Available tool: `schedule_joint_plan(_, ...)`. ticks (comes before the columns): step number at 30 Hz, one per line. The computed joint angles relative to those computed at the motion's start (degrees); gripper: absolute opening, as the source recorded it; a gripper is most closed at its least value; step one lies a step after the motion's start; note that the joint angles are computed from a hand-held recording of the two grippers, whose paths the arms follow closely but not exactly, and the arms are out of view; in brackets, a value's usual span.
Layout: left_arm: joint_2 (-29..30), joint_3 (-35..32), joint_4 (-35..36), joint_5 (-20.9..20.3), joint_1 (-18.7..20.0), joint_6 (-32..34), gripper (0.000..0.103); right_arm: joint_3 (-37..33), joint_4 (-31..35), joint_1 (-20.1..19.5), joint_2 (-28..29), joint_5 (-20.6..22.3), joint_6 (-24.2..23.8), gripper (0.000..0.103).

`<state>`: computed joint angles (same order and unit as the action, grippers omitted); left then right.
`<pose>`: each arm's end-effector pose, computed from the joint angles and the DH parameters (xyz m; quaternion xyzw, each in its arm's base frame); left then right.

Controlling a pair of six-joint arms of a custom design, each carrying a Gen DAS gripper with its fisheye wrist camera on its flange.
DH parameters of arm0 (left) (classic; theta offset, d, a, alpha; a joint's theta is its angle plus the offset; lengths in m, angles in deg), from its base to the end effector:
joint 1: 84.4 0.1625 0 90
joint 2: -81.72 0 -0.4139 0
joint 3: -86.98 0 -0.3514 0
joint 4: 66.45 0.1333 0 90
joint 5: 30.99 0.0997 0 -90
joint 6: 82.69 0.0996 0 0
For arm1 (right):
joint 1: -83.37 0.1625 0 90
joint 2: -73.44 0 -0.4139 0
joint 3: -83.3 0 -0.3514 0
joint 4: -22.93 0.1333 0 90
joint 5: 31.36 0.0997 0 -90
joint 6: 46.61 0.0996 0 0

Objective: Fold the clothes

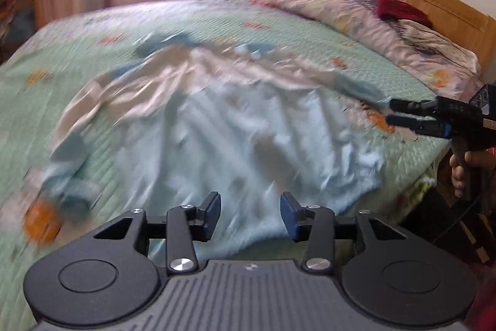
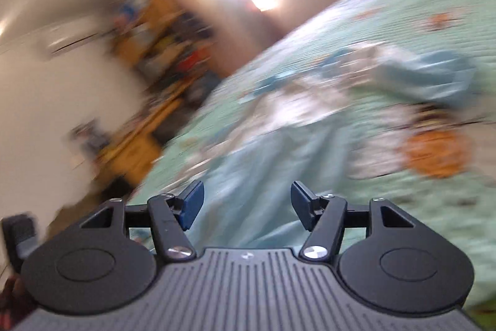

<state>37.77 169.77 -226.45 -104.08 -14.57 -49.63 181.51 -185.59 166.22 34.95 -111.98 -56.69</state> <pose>-0.0912 -0.7190 0.1994 0.3915 0.8695 -0.2481 0.1706 0.0691 -0.6505 0.1510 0.0623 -0.8670 0.4944 0.0029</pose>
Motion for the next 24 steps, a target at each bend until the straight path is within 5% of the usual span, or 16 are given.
schedule_joint_plan(3,5.6,-5.6,2.8,-0.3,-0.4,5.0,0.047,-0.5,0.4,0.5,-0.3,-5.0,0.3,0.064)
schedule_joint_plan(5,8.9,-8.0,3.9,3.2,-0.6,8.5,0.047,-1.9,2.2,2.2,0.3,-8.4,-5.8,0.064)
schedule_joint_plan(8,11.7,-8.9,1.9,8.4,-0.3,11.5,0.048,-4.3,7.8,4.3,1.4,-8.1,-17.5,0.064)
schedule_joint_plan(10,11.2,-8.7,1.5,7.5,0.5,10.1,0.049,-5.8,13.6,4.8,2.2,-6.9,-23.8,0.064)
schedule_joint_plan(12,10.8,-8.9,2.0,7.2,1.1,8.4,0.051,-8.5,20.2,5.6,3.5,-12.6,-26.8,0.062)
schedule_joint_plan(13,10.6,-8.8,2.0,6.4,1.5,8.1,0.052,-8.7,21.7,5.3,4.1,-15.4,-26.9,0.059)
schedule_joint_plan(18,10.7,-9.7,2.6,4.3,2.1,6.4,0.053,-7.3,21.1,5.3,2.3,-16.5,-24.6,0.058)
schedule_joint_plan(24,8.6,-10.9,5.9,-3.4,3.1,2.7,0.056,-15.5,24.8,5.1,4.4,-3.1,-16.8,0.064)
